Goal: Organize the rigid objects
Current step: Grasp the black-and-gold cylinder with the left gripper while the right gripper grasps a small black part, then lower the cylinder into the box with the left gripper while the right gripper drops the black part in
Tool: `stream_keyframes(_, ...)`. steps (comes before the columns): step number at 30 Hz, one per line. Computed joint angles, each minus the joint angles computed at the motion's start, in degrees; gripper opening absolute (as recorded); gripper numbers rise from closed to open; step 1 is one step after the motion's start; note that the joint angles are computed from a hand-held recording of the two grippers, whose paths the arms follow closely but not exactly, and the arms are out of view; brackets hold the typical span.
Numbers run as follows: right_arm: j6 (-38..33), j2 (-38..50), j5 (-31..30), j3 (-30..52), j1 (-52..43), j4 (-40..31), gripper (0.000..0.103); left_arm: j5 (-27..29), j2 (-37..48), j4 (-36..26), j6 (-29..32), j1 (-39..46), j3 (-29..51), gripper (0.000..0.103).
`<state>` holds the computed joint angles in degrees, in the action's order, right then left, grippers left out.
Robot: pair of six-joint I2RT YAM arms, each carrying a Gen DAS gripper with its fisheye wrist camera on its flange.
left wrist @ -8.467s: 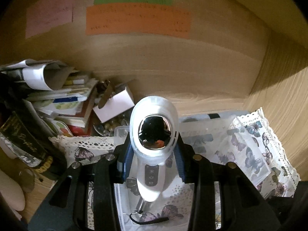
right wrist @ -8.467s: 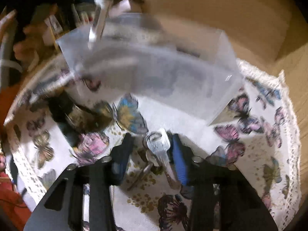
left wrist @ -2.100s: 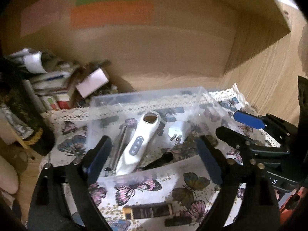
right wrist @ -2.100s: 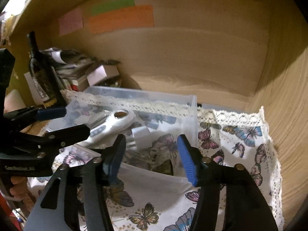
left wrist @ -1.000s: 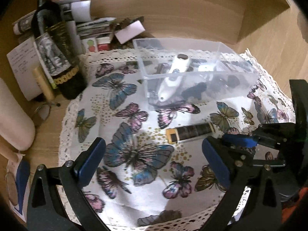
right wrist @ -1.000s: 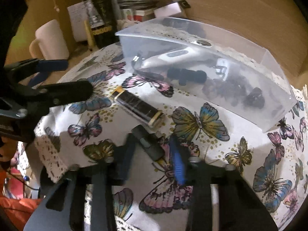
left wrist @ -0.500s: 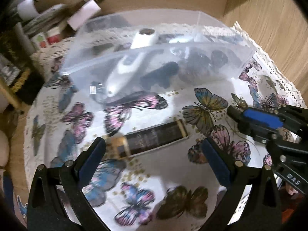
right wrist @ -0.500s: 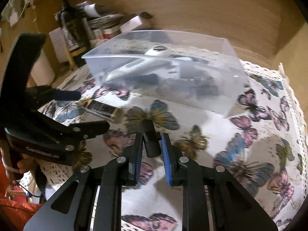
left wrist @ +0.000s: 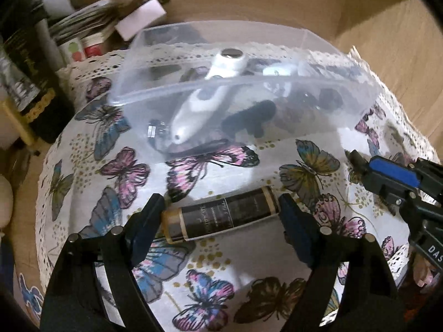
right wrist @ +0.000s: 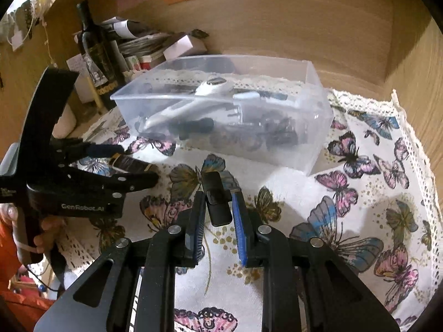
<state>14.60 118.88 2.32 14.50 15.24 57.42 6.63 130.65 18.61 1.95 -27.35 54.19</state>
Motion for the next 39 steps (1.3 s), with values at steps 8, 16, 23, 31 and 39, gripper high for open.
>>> stream_keyframes(8,1.8,-5.6,0.9,-1.4,0.3,-0.3,0.018,3.6,-6.6,5.7,-0.8,2.3,-6.5,0.083)
stream_keyframes(16,1.3,-13.4,2.9,-2.3,-0.3,-2.1,0.018,5.2,-14.5,11.8,-0.3,2.3,-12.0,0.083)
stream_keyframes(23,-0.2,-16.0,3.9,-0.5,-2.6,-3.9,0.018,3.9,-15.3,11.8,-2.1,0.0,-8.6,0.083)
stream_keyframes(31,-2.6,-15.9,3.2,3.5,-5.8,-6.2,0.018,2.4,-11.9,9.3,-2.2,-1.0,-1.8,0.083)
stream_keyframes(39,-1.4,-7.8,-1.3,10.6,-8.5,-9.1,0.018,1.9,-2.9,2.7,-2.5,0.1,9.2,0.083)
